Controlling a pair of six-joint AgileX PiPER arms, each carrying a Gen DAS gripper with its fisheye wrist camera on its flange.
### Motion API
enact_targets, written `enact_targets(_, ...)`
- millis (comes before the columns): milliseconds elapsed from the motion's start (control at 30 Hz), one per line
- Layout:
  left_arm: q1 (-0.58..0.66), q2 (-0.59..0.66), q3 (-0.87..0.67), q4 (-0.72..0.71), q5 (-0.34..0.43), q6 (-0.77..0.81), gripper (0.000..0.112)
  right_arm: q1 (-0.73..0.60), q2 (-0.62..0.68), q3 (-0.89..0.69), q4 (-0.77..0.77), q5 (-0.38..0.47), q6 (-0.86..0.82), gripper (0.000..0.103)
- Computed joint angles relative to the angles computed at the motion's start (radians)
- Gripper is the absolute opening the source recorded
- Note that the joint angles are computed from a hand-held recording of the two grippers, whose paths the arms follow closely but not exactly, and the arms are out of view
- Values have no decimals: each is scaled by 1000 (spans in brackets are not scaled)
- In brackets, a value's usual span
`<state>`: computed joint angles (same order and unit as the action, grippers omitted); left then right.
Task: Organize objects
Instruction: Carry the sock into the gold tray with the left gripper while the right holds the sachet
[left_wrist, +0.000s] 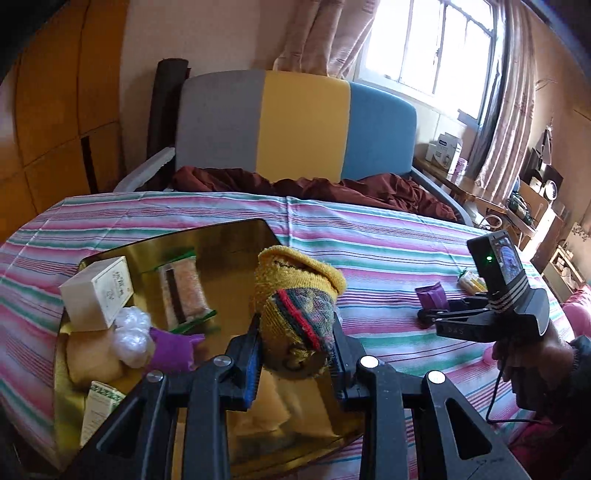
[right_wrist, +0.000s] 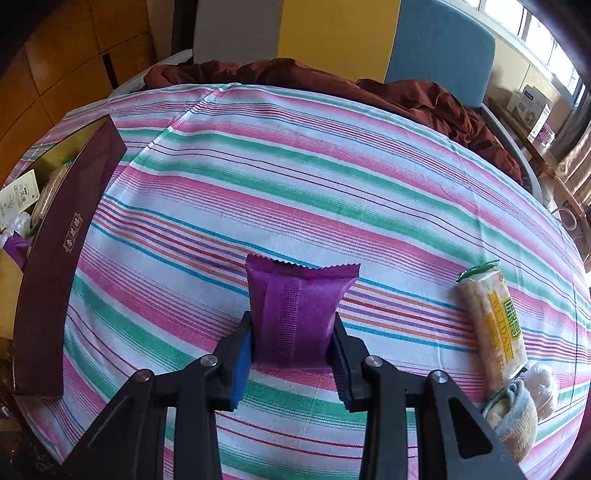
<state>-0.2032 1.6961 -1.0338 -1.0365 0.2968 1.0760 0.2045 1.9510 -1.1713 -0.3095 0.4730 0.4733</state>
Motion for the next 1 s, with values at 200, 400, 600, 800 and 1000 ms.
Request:
enact_targets(200, 193, -9, 29, -69, 54, 46, 31, -2, 3, 1, -3, -5, 0, 37)
enact_targets(400, 380, 61, -24, -33, 121, -14, 31, 2, 3, 2, -18, -5, 10, 37)
enact_targets(600, 385, 146, -100, 3, 174, -82, 31, 4, 4, 2, -21, -4, 13, 37)
enact_targets(800, 269, 203, -154, 128, 129, -203, 47, 0, 5, 4, -21, -9, 10, 37)
enact_targets(1000, 234, 195, -131, 188, 58, -252, 55, -1, 6, 3, -26, -8, 10, 37)
